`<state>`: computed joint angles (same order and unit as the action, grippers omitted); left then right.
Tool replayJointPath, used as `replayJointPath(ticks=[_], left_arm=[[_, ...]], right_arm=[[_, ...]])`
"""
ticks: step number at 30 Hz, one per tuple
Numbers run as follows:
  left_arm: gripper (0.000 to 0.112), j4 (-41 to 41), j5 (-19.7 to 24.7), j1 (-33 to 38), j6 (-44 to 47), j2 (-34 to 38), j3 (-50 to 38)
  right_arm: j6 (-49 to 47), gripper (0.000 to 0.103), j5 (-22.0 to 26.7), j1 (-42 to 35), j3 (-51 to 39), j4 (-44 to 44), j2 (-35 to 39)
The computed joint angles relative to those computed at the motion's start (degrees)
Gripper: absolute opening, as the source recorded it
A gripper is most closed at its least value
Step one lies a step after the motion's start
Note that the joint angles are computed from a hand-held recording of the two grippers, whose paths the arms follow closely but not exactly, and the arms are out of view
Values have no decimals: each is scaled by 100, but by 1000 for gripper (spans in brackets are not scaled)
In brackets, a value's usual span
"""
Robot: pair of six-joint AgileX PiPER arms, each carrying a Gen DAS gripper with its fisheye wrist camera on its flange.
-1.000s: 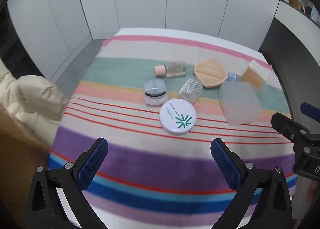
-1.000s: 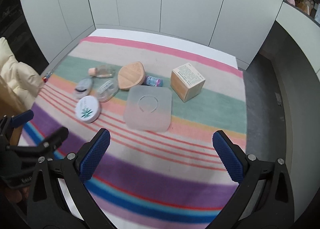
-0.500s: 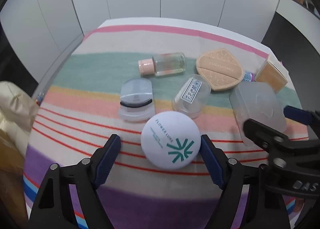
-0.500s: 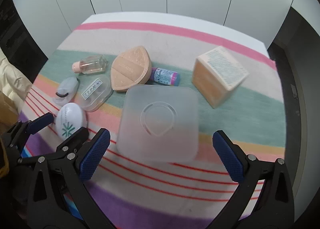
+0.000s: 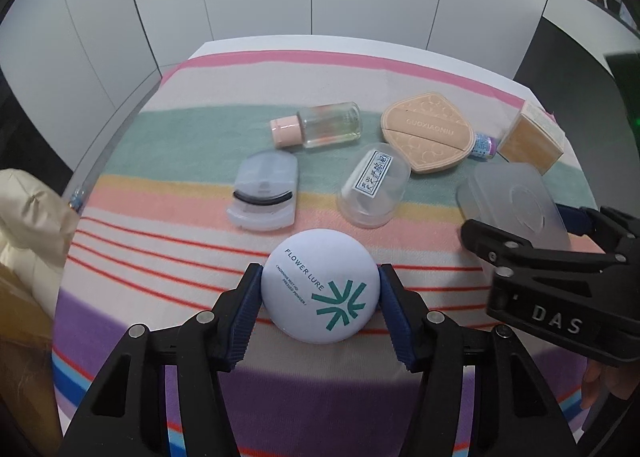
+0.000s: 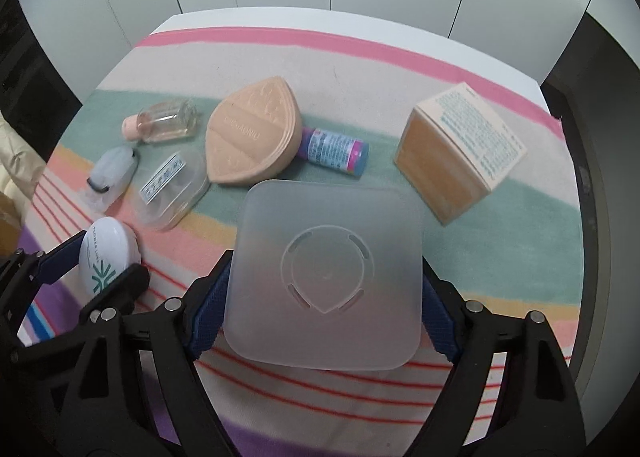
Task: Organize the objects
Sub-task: 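Grasp the white compact with the left tool while the right tool grasps the clear case, then carry the white compact with the left tool into the box and release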
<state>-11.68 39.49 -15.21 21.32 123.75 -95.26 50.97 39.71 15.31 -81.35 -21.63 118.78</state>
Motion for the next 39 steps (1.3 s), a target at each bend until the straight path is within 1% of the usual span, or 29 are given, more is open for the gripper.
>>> replayJointPath(ticks=[2, 4, 7, 13, 17, 19, 21, 27, 34, 39], left_arm=[[58, 19, -51, 22, 24, -174, 175], [58, -12, 8, 52, 60, -347, 269], [58, 15, 92, 83, 33, -608, 388], [58, -54, 503, 153, 43, -1191, 395], [58, -102, 754, 214, 44, -1700, 494], [58, -153, 877, 252, 54, -1961, 580], [58, -153, 905, 275, 57, -2183, 699], [58, -248, 1168, 445, 90, -2838, 1018], [58, -479, 1425, 793, 371, -3450, 1369], [58, -864, 1689, 1205, 752, -3771, 1427]], right_arm=[[132, 85, -49, 57, 181, -95, -157], [196, 85, -78, 115, 347, -120, -332], [90, 85, 67, 153, 475, -91, -598], [101, 85, 424, 316, 654, -112, -1180], [220, 85, 648, 469, 832, -94, -1664], [232, 85, 811, 544, 912, 0, -1923], [249, 85, 1014, 632, 1055, 29, -2319], [331, 85, 1590, 1010, 952, -109, -2845], [555, 85, 2318, 1581, 755, -232, -3259], [776, 85, 2544, 1928, 763, -266, -3538]])
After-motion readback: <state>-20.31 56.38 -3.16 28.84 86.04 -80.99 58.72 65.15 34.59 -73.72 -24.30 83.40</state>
